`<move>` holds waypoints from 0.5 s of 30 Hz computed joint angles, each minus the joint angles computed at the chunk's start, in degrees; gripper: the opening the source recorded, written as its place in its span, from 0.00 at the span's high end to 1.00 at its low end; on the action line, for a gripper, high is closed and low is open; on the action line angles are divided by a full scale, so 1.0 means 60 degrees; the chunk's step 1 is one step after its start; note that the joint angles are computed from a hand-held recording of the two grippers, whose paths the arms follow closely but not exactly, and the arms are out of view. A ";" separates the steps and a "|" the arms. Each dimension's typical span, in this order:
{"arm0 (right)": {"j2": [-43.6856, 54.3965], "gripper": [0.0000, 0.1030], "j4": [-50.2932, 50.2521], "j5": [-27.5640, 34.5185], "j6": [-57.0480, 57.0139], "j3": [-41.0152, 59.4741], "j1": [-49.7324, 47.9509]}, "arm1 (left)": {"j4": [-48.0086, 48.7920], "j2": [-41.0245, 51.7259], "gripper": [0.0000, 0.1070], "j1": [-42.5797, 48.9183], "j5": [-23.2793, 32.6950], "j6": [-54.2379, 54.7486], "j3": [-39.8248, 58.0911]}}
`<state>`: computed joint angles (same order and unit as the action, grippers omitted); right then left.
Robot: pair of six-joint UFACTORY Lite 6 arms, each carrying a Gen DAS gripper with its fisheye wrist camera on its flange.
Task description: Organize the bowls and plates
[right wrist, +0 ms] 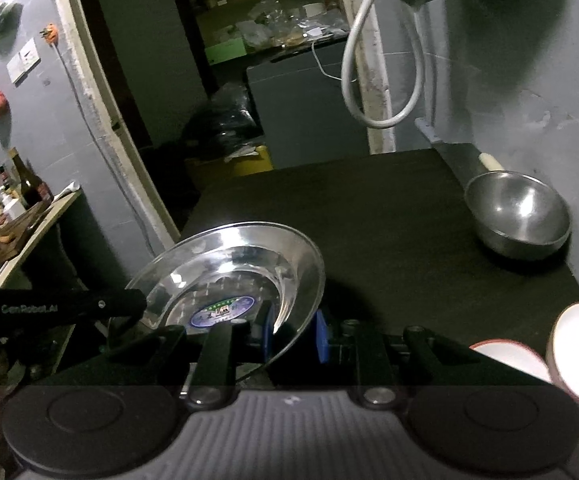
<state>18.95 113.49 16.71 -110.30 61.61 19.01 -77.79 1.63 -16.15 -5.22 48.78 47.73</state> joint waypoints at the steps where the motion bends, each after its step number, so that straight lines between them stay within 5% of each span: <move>1: -0.0076 0.76 0.0082 -0.0027 -0.0055 -0.0093 0.0086 | -0.0258 -0.0164 0.82 0.0022 -0.0019 0.0285 -0.0155; 15: -0.1393 0.76 0.2687 -0.0104 -0.2174 -0.2041 0.0941 | -0.2185 -0.1932 0.81 -0.0096 -0.0184 0.2541 -0.2057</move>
<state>10.60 129.62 16.08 -123.35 49.37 24.65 -90.90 -9.97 -16.73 -6.32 64.02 35.39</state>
